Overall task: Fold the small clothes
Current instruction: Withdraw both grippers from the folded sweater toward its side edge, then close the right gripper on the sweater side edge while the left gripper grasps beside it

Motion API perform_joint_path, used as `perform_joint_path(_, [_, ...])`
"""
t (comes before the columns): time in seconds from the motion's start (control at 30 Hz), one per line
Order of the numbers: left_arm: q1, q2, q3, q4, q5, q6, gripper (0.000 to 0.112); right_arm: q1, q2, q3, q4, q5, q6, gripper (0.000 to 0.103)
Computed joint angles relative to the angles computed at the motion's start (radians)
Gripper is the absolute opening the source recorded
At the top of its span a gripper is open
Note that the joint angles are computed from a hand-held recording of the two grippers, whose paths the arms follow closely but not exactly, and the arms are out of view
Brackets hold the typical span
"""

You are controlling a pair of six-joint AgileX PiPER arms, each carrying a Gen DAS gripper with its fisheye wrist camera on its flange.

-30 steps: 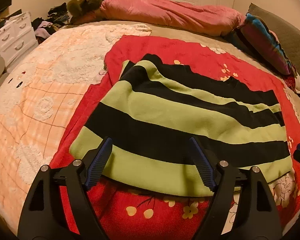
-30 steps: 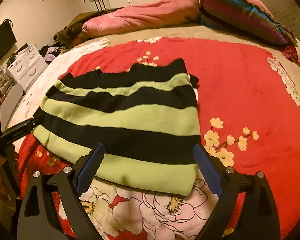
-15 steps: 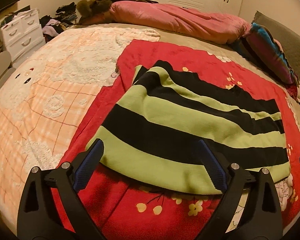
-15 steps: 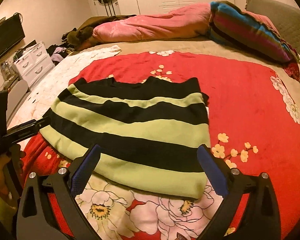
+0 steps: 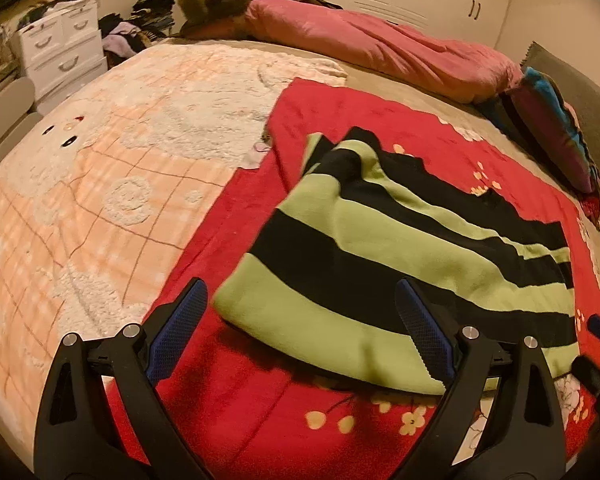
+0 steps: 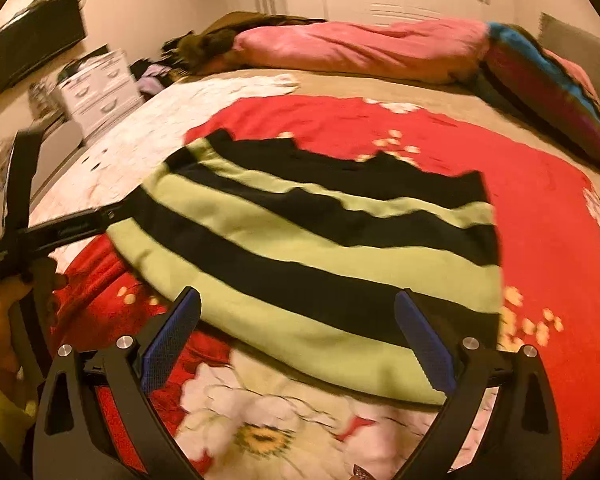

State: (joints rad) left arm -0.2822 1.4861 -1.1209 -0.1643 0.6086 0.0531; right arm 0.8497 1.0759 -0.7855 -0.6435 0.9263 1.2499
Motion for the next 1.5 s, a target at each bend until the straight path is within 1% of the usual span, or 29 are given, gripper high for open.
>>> perform_joint_path(0.27, [0.137,0.029,-0.013,-0.122,0.003,0.076,0.088,0.043,0.266,-0.131,-0.053,-0.135,-0.041,0.097])
perform_joint_path(0.5, [0.276,0.061,-0.013,-0.297,0.024,0.159,0.088,0.072,0.487,-0.283,-0.103,-0.182,-0.093,0.097])
perform_joint_path(0.6, [0.313,0.061,-0.006,-0.339,0.012,0.173,0.088,0.083,0.577,-0.352,-0.119,-0.182,-0.119,0.097])
perform_joint_path(0.73, [0.343,0.061,0.004,-0.392,0.006,0.199,0.088,0.093,0.689,-0.45,-0.151,-0.15,-0.148,0.097])
perform_joint_path(0.87, [0.373,0.062,0.007,-0.438,0.002,0.223,0.088,0.099,0.792,-0.546,-0.192,-0.094,-0.171,0.097])
perform_joint_path(0.97, [0.385,0.069,0.002,-0.456,0.003,0.231,0.088,0.095,0.842,-0.585,-0.231,-0.058,-0.152,0.096])
perform_joint_path(1.0, [0.386,0.072,0.001,-0.458,0.004,0.231,0.088,0.088,0.845,-0.583,-0.248,-0.06,-0.14,0.093])
perform_joint_path(1.03, [0.389,0.076,-0.001,-0.468,0.006,0.237,0.088,0.086,0.846,-0.579,-0.27,-0.058,-0.119,0.088])
perform_joint_path(1.07, [0.392,0.08,-0.003,-0.479,0.011,0.243,0.088,0.08,0.84,-0.566,-0.298,-0.059,-0.091,0.075])
perform_joint_path(1.1, [0.393,0.081,-0.003,-0.483,0.012,0.246,0.088,0.07,0.824,-0.548,-0.313,-0.076,-0.066,0.063])
perform_joint_path(1.13, [0.395,0.082,-0.004,-0.492,0.015,0.253,0.088,0.058,0.811,-0.534,-0.318,-0.097,-0.053,0.054])
perform_joint_path(1.17, [0.396,0.084,-0.008,-0.498,0.018,0.256,0.088,0.043,0.788,-0.509,-0.311,-0.133,-0.048,0.039])
perform_joint_path(1.2, [0.395,0.085,-0.01,-0.503,0.018,0.258,0.088,0.028,0.763,-0.484,-0.296,-0.177,-0.049,0.016])
perform_joint_path(1.23, [0.395,0.084,-0.013,-0.518,0.017,0.264,0.088,0.01,0.728,-0.45,-0.278,-0.229,-0.051,0.009])
perform_joint_path(1.3, [0.402,0.095,-0.041,-0.589,0.054,0.303,0.088,-0.001,0.689,-0.409,-0.287,-0.275,-0.043,0.009])
perform_joint_path(1.33, [0.401,0.106,-0.062,-0.632,0.078,0.336,0.088,-0.012,0.659,-0.372,-0.295,-0.316,-0.035,0.009])
perform_joint_path(1.4, [0.383,0.143,-0.124,-0.665,0.14,0.355,0.088,-0.011,0.625,-0.338,-0.311,-0.34,-0.018,0.009])
perform_joint_path(1.43, [0.368,0.175,-0.169,-0.684,0.187,0.37,0.088,-0.019,0.601,-0.313,-0.322,-0.362,-0.01,0.009])
perform_joint_path(1.5, [0.354,0.252,-0.253,-0.734,0.298,0.393,0.088,-0.007,0.573,-0.285,-0.34,-0.369,0.018,0.008])
